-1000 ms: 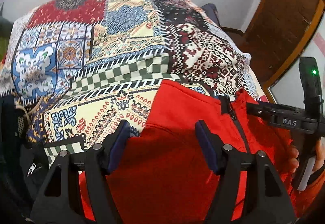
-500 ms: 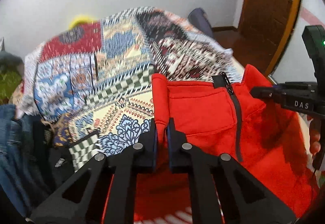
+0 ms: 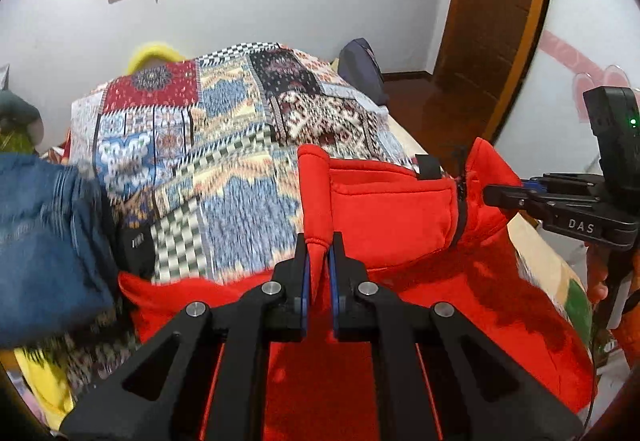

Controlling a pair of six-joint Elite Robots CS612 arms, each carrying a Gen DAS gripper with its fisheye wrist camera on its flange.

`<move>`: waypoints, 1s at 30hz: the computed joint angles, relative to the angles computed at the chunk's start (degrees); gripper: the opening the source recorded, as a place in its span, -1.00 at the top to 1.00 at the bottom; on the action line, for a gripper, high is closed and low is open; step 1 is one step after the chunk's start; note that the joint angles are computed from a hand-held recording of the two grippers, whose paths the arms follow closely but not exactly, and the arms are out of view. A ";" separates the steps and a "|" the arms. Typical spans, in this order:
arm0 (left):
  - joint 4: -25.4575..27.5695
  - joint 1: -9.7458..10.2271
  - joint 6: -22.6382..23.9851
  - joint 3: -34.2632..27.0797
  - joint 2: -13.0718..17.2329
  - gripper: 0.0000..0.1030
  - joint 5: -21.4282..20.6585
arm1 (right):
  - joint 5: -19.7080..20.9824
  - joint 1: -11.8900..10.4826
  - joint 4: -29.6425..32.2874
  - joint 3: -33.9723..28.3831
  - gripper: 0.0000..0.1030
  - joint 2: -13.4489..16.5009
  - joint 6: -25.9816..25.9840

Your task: Fold large clothes

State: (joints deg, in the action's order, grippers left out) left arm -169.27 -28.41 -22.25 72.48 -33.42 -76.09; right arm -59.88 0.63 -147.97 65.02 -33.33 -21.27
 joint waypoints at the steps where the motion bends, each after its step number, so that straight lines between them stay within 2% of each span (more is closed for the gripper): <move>1: -0.15 -0.29 -0.48 1.30 -0.48 0.86 -0.27 | 0.08 -0.07 -0.20 1.35 0.74 -0.68 -0.60; 5: -0.47 -1.13 -2.36 4.87 -1.59 0.86 -1.43 | -0.33 -0.21 -1.89 6.14 0.73 -2.96 -2.91; 13: -1.63 -2.24 -6.47 9.88 -2.33 0.79 -3.49 | -2.35 -0.79 -0.83 11.11 0.72 -4.97 -3.88; 18: -0.38 -2.59 -8.26 11.73 -2.57 0.74 -4.74 | -6.50 -0.71 0.40 13.97 0.63 -5.91 -6.74; 24: 1.41 -3.72 -7.51 14.72 -3.95 0.72 -1.00 | -10.10 -1.23 0.58 16.52 0.56 -7.23 -8.27; 28: 1.63 -3.86 -7.08 16.41 -5.37 0.70 1.52 | -9.78 -2.39 1.10 16.73 0.56 -7.81 -6.13; 30: 1.33 -3.78 -7.27 16.70 -5.96 0.61 2.87 | -9.84 -2.97 -0.27 17.07 0.56 -8.15 -4.29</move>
State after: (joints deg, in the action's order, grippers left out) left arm -167.94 -32.19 -29.52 89.17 -39.39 -73.22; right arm -69.72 -2.34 -148.25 82.09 -41.47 -25.56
